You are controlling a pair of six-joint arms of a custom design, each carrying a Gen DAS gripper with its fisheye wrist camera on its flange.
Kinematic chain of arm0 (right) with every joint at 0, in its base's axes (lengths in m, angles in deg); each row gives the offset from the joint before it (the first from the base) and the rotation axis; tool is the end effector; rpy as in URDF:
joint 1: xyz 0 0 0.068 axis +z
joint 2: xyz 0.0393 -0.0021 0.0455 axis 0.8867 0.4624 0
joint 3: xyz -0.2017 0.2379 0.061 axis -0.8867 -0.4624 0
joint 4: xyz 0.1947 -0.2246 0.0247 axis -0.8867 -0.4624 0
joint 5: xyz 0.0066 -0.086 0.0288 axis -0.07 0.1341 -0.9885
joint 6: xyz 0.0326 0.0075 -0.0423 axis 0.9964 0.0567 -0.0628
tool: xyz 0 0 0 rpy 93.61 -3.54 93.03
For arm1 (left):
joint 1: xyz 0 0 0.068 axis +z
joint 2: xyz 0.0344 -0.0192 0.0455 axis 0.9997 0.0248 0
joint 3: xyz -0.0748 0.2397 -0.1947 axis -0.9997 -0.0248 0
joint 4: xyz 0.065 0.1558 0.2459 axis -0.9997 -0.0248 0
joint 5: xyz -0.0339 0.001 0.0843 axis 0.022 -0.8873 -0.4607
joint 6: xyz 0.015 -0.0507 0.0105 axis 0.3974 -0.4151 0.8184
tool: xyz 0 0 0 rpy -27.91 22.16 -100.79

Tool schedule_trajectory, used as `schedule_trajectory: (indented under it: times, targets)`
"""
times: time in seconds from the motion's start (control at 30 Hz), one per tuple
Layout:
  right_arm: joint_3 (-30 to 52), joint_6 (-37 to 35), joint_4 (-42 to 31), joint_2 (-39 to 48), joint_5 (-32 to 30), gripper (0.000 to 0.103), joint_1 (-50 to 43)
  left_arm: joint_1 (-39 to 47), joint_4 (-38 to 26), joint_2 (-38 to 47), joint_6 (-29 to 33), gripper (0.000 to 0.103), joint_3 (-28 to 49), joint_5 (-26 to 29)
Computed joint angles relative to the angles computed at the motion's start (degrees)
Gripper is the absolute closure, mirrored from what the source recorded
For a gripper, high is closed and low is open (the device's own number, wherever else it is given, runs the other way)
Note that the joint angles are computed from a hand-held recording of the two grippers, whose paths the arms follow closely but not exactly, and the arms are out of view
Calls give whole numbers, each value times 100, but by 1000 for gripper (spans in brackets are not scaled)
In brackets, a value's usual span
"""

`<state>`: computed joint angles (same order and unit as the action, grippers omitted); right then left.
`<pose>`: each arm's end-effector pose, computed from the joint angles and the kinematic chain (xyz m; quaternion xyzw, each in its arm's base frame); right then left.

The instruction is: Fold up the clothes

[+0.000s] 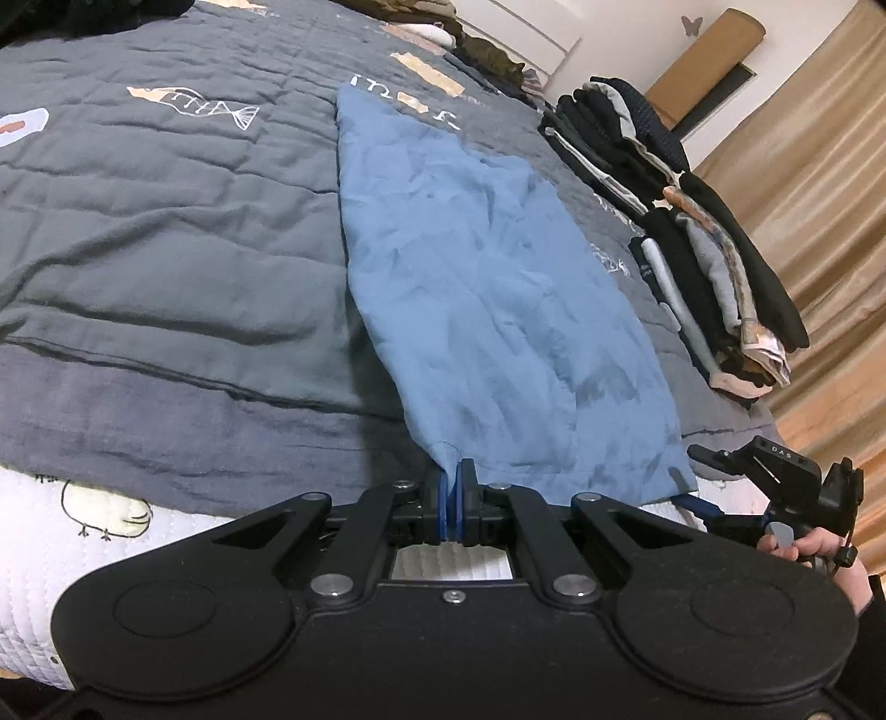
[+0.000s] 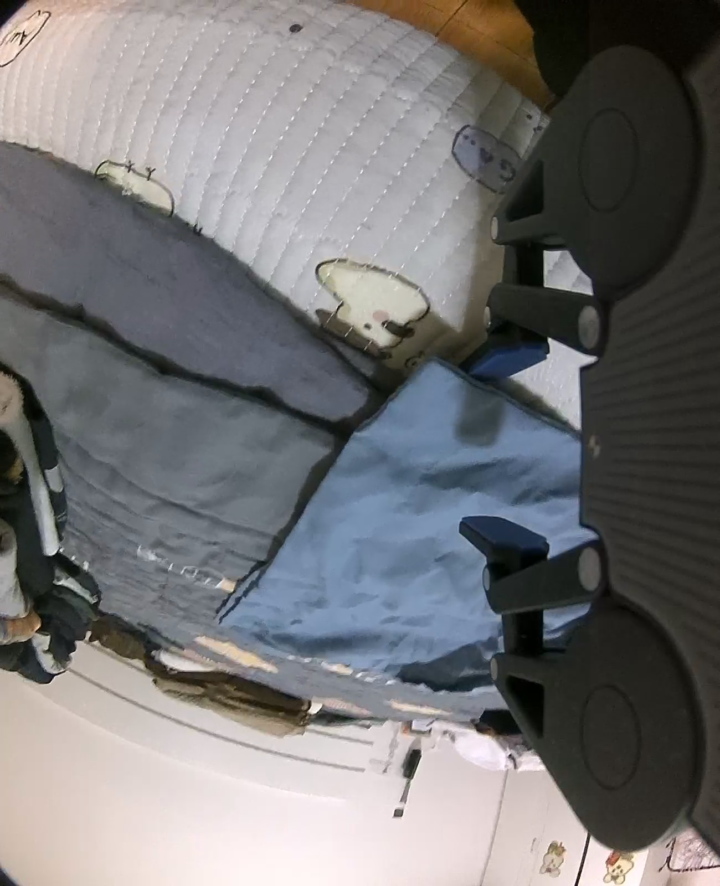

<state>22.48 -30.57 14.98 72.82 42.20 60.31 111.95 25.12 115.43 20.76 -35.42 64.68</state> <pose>0.2690 0.0039 0.1410 0.3626 0.8294 0.3365 0.2596 0.2367 0.0764 0.1859 -0.0353 0.9115 -0.2750 0.3039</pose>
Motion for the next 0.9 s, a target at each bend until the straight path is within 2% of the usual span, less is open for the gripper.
schedule_trajectory:
  times: [0.17, 0.23, 0.3, 0.33, 0.43, 0.6, 0.67, 0.77, 0.83, 0.9]
  targets:
    - [120, -360, -73, 96, 449, 47, 299, -88, 82, -84, -119, 100, -37, -107]
    - [148, -264, 211, 297, 680, 42, 440, -140, 163, -69, -211, 100, -41, -157]
    - [201, -299, 379, 423, 834, 42, 550, -205, 259, -54, -306, 100, -51, -206]
    - [232, -332, 450, 478, 904, 45, 601, -225, 295, -49, -331, 100, -57, -236]
    - [67, -45, 862, 480, 690, 95, 479, -224, 328, -86, -295, 100, -79, -321]
    - [-474, 482, 1570, -234, 471, 100, 203, -3, 92, -315, -110, 100, -58, 104]
    - [-586, 514, 1377, -859, 398, 100, 90, 158, -163, -497, 3, 100, -6, 381]
    - [-587, 380, 651, -1771, 289, 100, 8, 386, -725, -778, 323, 100, 96, 625]
    - [-539, 192, 31, -2227, 218, 100, -43, 489, -1217, -810, 709, 100, 148, 561]
    - [-409, -285, -593, -2268, 243, 100, 9, 581, -1673, -816, 1088, 100, 187, 443]
